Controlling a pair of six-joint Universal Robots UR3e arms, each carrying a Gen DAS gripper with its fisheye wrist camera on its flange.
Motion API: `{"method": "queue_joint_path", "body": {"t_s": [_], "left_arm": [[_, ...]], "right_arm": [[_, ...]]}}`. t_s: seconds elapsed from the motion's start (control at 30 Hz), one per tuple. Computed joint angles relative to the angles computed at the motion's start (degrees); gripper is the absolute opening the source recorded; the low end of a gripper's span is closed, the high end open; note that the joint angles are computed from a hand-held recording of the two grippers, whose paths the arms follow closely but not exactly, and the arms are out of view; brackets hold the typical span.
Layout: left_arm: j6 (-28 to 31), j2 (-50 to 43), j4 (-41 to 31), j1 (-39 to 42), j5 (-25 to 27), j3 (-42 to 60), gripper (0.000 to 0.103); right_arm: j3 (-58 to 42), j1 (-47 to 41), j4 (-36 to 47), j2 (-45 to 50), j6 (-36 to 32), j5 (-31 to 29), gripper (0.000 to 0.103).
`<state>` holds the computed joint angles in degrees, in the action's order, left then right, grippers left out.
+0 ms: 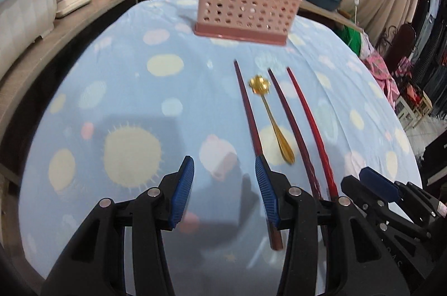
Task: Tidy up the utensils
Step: 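Move both open tools back down to the remaining chopsticks and spoon, then close right tool on a red chopstick while left tool closes on a dark red chopstick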
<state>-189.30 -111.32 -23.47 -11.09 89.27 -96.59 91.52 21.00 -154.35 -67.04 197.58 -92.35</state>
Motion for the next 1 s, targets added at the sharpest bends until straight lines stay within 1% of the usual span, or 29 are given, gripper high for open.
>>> {"method": "queue_joint_path", "body": {"t_s": [0.17,0.43,0.5,0.57,0.77,1.0], "left_arm": [[-0.1,0.6,0.7,-1.5,0.3,-2.4,0.043],[0.0,0.3,0.5,-2.8,0.6,-2.6,0.043],[0.0,0.3,0.5,-2.8,0.5,-2.7,0.043],[0.1,0.3,0.7,-2.8,0.3,-2.9,0.043],[0.4,0.2,0.9,-3.4,0.3,-3.3,0.043],[0.4,0.3,1.1,-3.4,-0.2,-3.6,0.043]], "right_arm": [[2.7,-0.2,-1.0,-0.6,1.2,0.9,0.034],[2.6,0.6,-0.8,0.0,1.3,1.4,0.028],[2.6,0.7,-0.8,0.2,1.3,1.6,0.024],[2.6,0.8,-0.7,0.3,1.3,1.7,0.022],[2.8,0.9,-1.0,0.6,1.1,1.6,0.020],[3.4,0.8,-1.5,0.5,1.1,1.5,0.015]]}}
